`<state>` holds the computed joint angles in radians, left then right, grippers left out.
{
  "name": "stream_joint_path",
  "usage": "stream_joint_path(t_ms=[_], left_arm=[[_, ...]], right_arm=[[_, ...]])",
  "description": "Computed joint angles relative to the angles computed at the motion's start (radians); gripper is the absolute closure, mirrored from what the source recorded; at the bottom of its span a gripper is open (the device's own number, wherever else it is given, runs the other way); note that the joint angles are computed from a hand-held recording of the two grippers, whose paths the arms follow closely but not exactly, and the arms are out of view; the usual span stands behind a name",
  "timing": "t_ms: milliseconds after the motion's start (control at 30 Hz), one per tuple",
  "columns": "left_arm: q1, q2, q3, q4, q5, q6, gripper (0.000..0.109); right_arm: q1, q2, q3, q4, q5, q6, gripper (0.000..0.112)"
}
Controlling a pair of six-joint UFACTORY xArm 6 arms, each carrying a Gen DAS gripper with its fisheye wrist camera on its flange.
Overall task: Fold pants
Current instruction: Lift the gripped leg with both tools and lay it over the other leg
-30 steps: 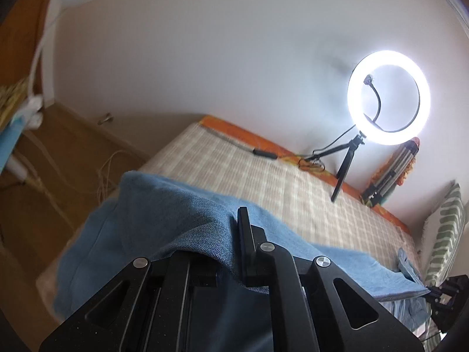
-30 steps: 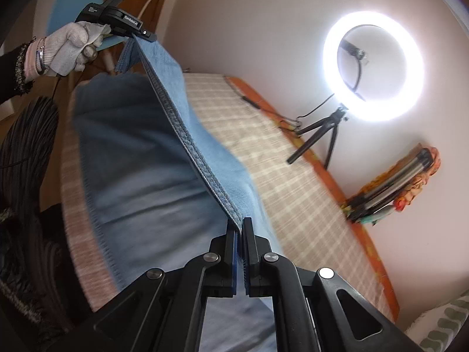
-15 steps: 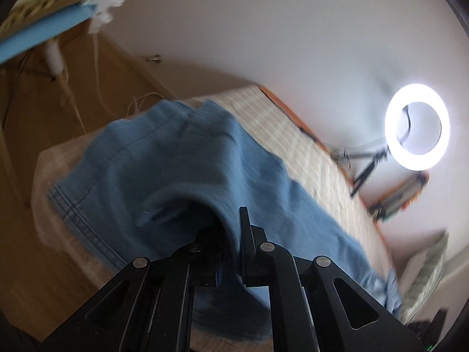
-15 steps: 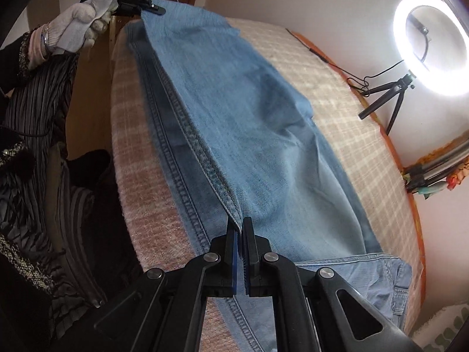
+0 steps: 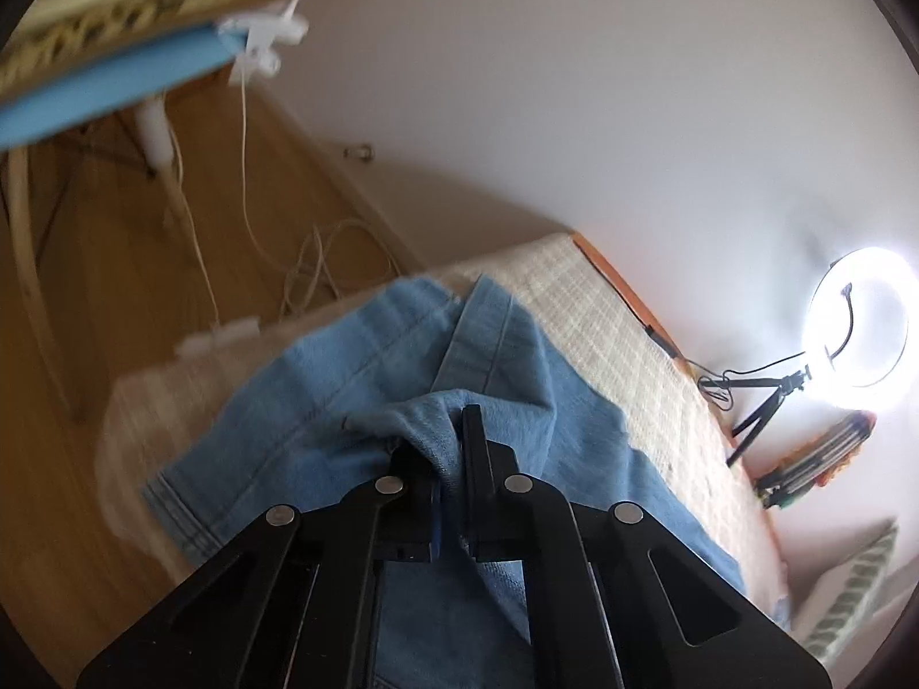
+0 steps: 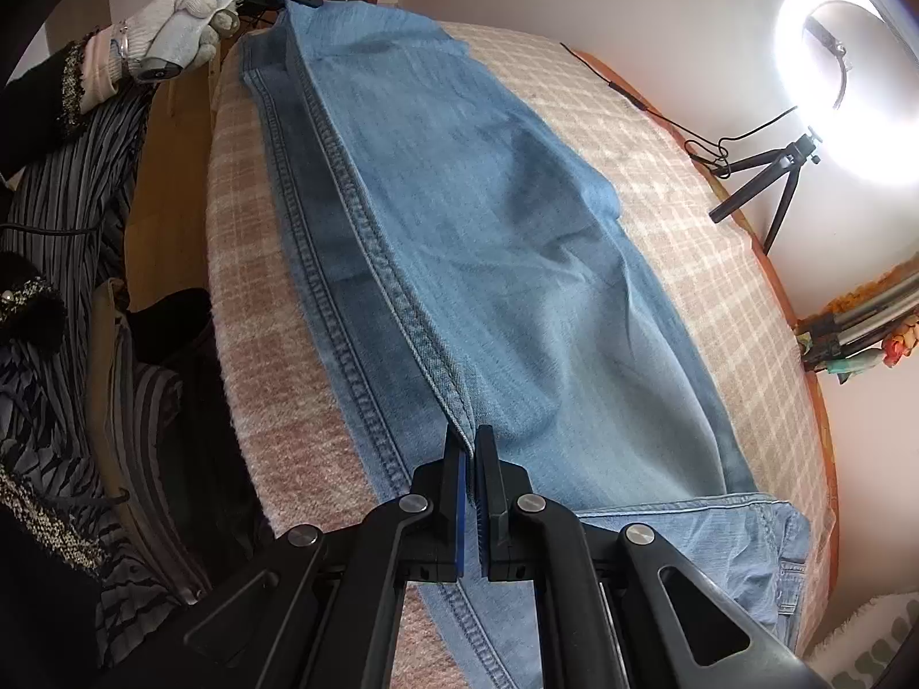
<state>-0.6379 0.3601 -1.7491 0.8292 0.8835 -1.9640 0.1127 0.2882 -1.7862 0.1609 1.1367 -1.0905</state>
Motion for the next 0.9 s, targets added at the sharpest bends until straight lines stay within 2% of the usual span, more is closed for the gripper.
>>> stream_joint_path(t_ms=[133,200,267,300,333,467,533,667,800,900], left_arm=[[-0.059,-0.058,0.021,0.092,0.138,-0.051,0.105],[-0.067,-0.084,0.068,0.066,0.157,-0.06,0.105],[-0.053,-0.103,0.117,0.028,0.121,-0.066,0.105],[-0.039,-0.119,0.155,0.006,0.069,-0.089,0.105],[-0.033,-0.12,0.164,-0.007,0.056,-0.095,0.101],[-0.031,-0.115,0.153,-0.025,0.084,-0.102,0.099],[-0.036,-0.112,0.139,-0.031,0.117,-0.105,0.099],[-0.065,-0.103,0.089,-0.03,0.25,-0.118,0.098],[-0.087,-0.075,0.004,-0.013,0.349,-0.063,0.095],[-0.098,-0.059,-0.056,0.011,0.392,-0.014,0.089]], right_arm=[[-0.002,-0.012,-0.01,0.037,-0.006,0.013,0.112],[0.001,-0.025,0.0,0.049,-0.001,-0.003,0.112],[0.008,-0.031,0.02,0.036,-0.006,-0.019,0.112],[0.014,-0.032,0.035,0.018,-0.015,-0.023,0.112],[0.017,-0.028,0.038,0.008,-0.016,-0.025,0.112],[0.017,-0.019,0.045,-0.005,-0.02,-0.026,0.112],[0.014,-0.02,0.047,-0.006,-0.025,-0.025,0.112],[0.003,-0.017,0.036,0.013,-0.016,-0.014,0.112],[-0.004,-0.012,0.02,0.036,0.005,0.01,0.112],[-0.015,0.009,-0.025,0.059,0.068,0.036,0.11]])
